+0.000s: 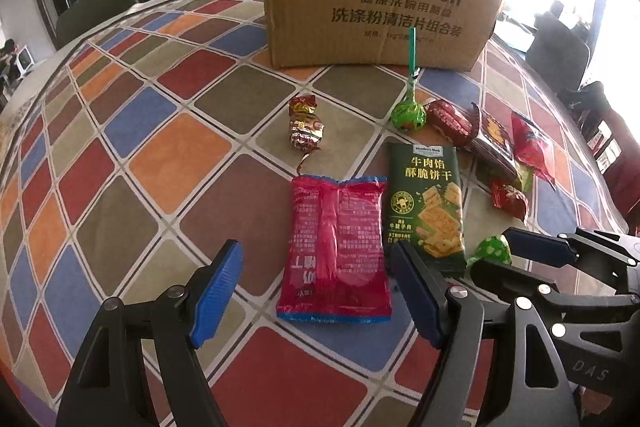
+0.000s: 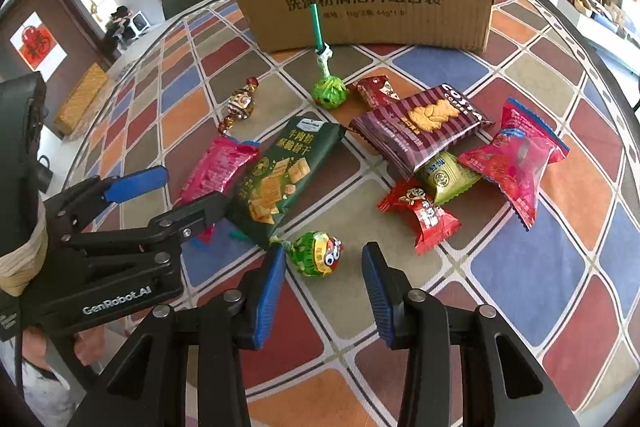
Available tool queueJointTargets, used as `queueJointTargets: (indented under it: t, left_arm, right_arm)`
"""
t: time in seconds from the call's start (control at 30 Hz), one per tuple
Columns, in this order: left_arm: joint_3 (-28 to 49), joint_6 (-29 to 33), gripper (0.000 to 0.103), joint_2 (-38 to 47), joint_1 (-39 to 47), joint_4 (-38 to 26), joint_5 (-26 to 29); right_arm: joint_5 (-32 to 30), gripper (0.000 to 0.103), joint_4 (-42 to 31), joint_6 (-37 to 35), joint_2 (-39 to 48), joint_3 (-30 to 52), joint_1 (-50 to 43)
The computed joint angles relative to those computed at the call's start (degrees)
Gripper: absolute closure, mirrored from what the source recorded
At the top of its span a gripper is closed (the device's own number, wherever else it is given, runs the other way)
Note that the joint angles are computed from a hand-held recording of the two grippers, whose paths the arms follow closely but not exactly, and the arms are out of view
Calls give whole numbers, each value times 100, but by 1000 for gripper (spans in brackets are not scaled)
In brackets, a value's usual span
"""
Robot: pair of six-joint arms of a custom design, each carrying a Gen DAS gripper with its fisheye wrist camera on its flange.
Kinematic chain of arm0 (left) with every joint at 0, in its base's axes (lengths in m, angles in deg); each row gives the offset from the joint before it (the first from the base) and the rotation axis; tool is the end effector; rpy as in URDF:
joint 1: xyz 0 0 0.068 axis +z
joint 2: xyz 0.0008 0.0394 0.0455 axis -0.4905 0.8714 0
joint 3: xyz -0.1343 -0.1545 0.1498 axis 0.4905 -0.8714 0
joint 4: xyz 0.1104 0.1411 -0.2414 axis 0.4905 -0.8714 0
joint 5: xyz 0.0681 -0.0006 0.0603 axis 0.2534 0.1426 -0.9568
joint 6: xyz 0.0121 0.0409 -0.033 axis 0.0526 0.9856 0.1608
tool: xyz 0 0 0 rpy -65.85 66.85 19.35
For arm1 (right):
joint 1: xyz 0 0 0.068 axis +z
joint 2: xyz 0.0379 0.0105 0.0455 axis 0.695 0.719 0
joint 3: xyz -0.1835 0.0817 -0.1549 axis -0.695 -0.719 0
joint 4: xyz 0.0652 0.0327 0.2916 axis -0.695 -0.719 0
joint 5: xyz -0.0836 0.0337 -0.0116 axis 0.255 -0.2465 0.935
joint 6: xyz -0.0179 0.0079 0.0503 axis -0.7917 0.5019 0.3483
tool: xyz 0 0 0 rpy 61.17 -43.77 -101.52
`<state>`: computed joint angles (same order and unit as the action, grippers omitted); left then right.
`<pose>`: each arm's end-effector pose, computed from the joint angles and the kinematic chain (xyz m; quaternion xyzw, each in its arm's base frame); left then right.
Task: Organize snacks
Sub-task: 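Grasp the pink bag with the left tool while the right tool grasps the green lollipop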
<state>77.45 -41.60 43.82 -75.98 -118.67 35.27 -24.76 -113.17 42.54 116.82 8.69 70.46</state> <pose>0.2128 -0.2062 0.1462 -0.0525 0.9644 -0.0164 0.2587 0.2534 0.1356 0.1421 -0.2142 0.9397 0.1760 0.2001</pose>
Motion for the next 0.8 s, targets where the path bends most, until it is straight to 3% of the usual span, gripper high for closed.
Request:
queueJointTargets:
  t: [0.23,0.3,0.4,0.8]
  left_arm:
    - [-57,64,40,63,76,199,153]
    - [-61,64,53,48,60,190,132]
    - [-36,18,57,64,-4,144,51]
    - [-4,-558,61,-159,-428,-288,-307]
  right_arm:
    - [-47,72,16,-142,132,80,64]
    - [-35,72,45,-149,122,62,83]
    - [-127,76,111,-108,150,52,28]
    - [13,76,102,-210,-457,-225,-32]
